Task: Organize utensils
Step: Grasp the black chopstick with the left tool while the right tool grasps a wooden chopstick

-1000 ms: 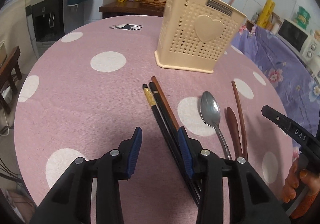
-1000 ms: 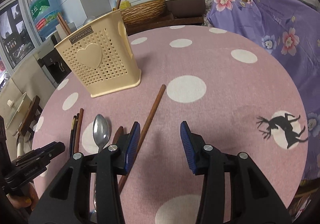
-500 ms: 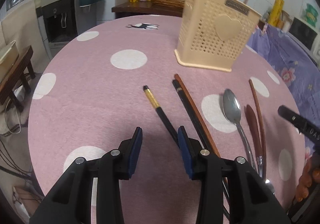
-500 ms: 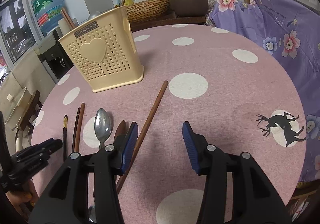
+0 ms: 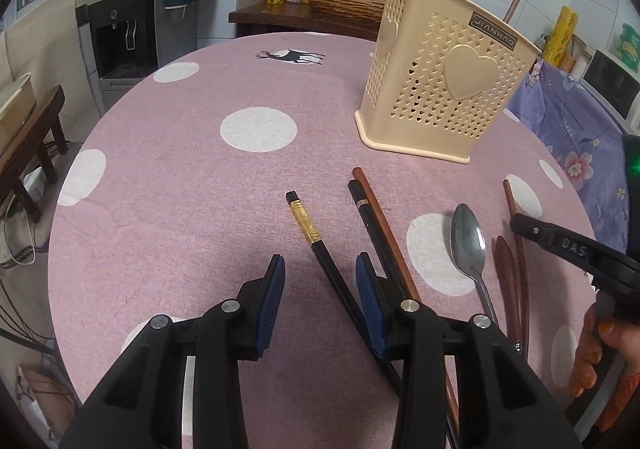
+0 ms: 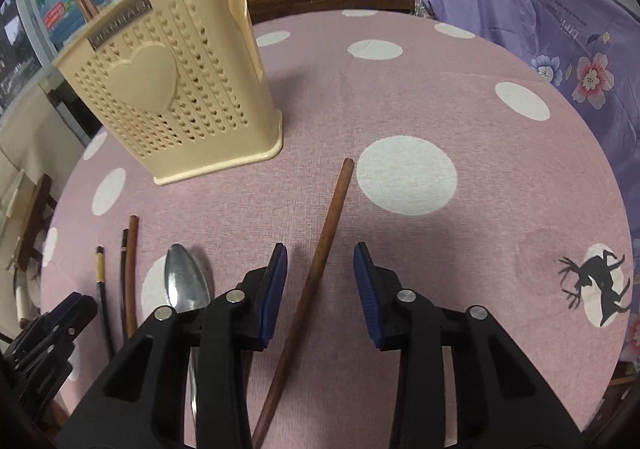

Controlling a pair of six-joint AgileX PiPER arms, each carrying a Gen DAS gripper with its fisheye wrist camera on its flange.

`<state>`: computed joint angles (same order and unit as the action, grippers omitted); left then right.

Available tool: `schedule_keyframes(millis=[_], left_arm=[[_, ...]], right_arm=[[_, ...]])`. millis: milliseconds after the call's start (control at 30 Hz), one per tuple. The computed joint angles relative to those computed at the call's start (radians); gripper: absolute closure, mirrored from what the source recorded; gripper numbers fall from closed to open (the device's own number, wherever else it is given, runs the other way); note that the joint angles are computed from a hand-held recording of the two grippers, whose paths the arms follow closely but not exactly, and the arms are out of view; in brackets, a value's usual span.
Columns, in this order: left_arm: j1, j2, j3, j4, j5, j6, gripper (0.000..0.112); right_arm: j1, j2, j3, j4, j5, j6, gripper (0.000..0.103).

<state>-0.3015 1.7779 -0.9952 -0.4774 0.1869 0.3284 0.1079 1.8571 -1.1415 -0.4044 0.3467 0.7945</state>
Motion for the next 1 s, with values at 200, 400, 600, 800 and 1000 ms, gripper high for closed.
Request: schedule_keyframes(millis=[200,400,600,800,1000], left_arm=[[0.001,0.027,-0.030,0.080,0.011,-0.078,0.075],[-0.014,0.072,-0.100,0.219,0.044,-0.219,0.081],[-0.027,0.110,-0.161,0.327,0.070,-0.325,0.092],[-0.038,0.130,-0.200,0.394,0.098,-0.379,0.094],[-0.057,0.128,-0.197,0.503,0.098,-0.493,0.094]], right_arm=[[0.016,0.074,-0.112,-0.087,0.088,0.046,0.084],[0.005,0.133,-0.217,-0.048,0.140,0.000,0.090],[-0.021,0.145,-0.238,0.039,0.123,-0.052,0.093],[-0.036,0.153,-0.258,0.111,0.133,-0.104,0.093],[-0.009,0.155,-0.259,0.018,0.148,-0.026,0.093]])
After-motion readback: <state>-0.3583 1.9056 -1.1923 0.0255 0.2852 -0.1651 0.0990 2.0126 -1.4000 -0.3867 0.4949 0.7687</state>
